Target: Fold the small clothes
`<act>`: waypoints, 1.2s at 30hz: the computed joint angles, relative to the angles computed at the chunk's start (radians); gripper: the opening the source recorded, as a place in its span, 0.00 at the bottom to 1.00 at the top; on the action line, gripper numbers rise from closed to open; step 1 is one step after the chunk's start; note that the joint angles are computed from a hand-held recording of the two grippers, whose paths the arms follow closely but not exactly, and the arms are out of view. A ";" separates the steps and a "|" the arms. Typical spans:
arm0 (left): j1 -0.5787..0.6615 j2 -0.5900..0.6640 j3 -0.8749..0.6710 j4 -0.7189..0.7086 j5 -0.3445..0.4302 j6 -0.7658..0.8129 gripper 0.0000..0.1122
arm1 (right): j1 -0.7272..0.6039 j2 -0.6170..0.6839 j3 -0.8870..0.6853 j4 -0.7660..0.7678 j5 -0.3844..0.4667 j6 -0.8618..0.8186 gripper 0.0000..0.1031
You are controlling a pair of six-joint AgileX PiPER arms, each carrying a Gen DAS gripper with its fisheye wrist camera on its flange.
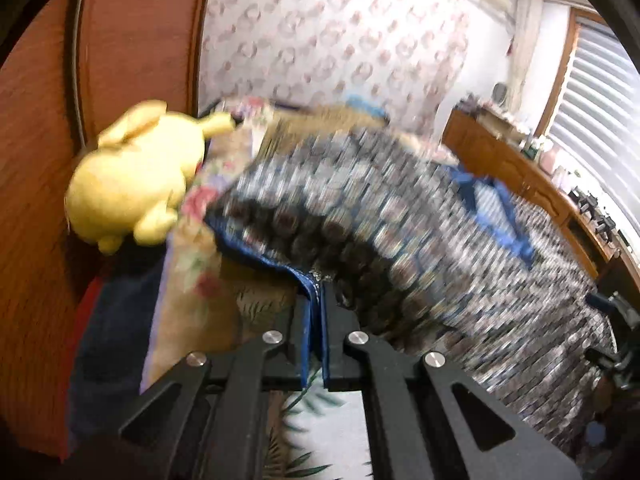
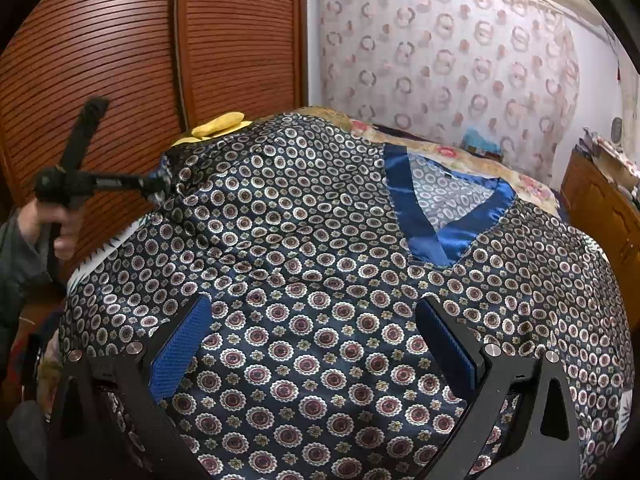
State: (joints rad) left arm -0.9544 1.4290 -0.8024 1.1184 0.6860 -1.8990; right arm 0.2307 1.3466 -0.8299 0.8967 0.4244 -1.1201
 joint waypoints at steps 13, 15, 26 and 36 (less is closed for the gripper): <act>-0.050 0.257 -0.535 -0.176 0.044 0.498 0.00 | -0.215 -0.003 -0.049 0.083 0.122 -0.107 1.00; -0.065 0.315 -0.605 -0.214 0.062 0.562 0.02 | -0.246 -0.003 -0.053 0.088 0.142 -0.118 0.99; -0.190 0.274 -0.562 -0.131 0.181 0.457 0.24 | -0.263 0.019 -0.092 0.062 0.176 -0.112 0.98; -0.306 0.131 -0.389 -0.005 0.351 0.233 0.51 | -0.128 0.103 -0.254 -0.039 0.205 0.014 0.86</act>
